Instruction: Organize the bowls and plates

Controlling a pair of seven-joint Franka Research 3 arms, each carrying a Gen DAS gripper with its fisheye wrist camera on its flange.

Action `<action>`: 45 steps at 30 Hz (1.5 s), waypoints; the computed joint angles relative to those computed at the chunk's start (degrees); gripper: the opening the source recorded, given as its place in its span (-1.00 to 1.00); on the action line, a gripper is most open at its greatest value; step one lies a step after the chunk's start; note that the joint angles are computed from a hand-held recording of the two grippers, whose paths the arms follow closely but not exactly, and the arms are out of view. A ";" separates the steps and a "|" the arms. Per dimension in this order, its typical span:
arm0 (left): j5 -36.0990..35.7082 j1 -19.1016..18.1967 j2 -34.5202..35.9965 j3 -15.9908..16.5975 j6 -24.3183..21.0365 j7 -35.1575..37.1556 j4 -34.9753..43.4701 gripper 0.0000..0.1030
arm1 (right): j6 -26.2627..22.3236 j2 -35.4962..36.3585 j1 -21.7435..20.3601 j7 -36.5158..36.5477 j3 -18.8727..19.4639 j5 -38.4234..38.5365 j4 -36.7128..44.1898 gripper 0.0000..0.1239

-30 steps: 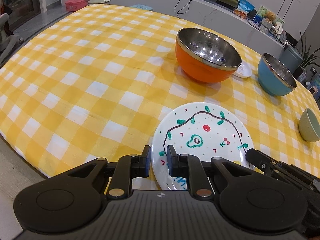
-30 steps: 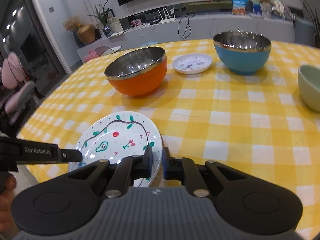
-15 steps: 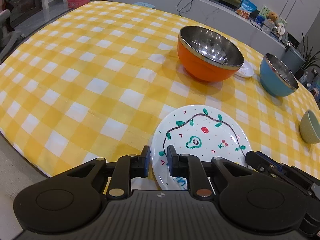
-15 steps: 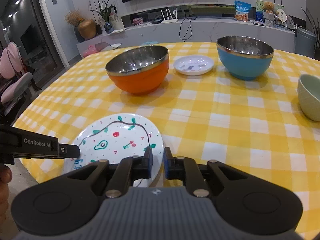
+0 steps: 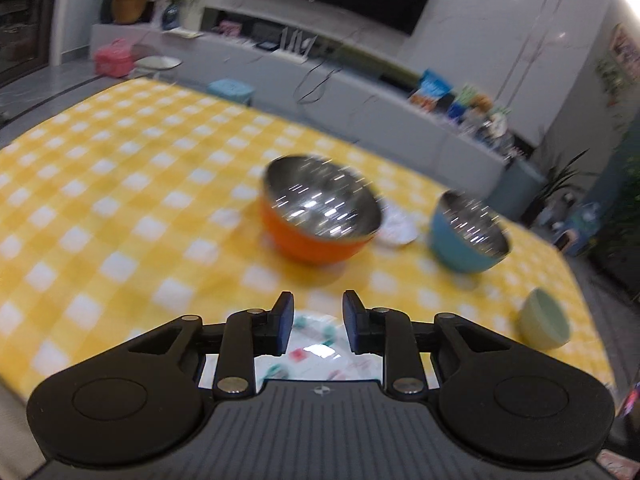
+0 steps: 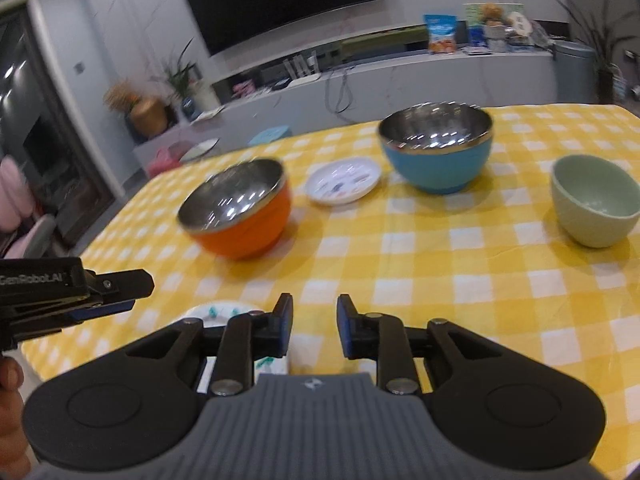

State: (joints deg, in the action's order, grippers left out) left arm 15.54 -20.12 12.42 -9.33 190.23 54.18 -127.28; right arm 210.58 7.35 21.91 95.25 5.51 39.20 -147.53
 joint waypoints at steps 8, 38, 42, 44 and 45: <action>3.39 7.75 9.27 -10.71 0.48 -1.69 9.61 -0.40 | 0.97 2.22 -3.04 4.58 -1.28 -2.51 2.69 -0.60; 5.09 -25.93 26.72 24.26 -12.50 -21.49 36.73 -0.51 | -6.89 17.06 -22.35 22.67 3.82 -27.98 20.37 -0.66; 8.23 -26.08 27.34 24.30 -18.25 -23.40 39.49 -0.51 | -7.21 18.52 -23.51 23.77 4.62 -29.36 21.83 -0.66; 9.63 -25.96 27.54 24.23 -18.56 -25.12 39.93 -0.51 | -7.48 19.30 -24.90 24.99 5.59 -30.65 22.62 -0.66; 10.00 -25.23 27.58 23.40 -18.39 -25.45 40.13 -0.51 | -7.55 19.76 -25.47 25.53 5.99 -31.17 23.12 -0.66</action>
State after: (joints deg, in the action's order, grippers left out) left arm 25.54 -45.35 40.00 14.07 171.85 28.73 -87.15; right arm 203.03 27.11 -3.56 120.78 11.49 8.03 -124.41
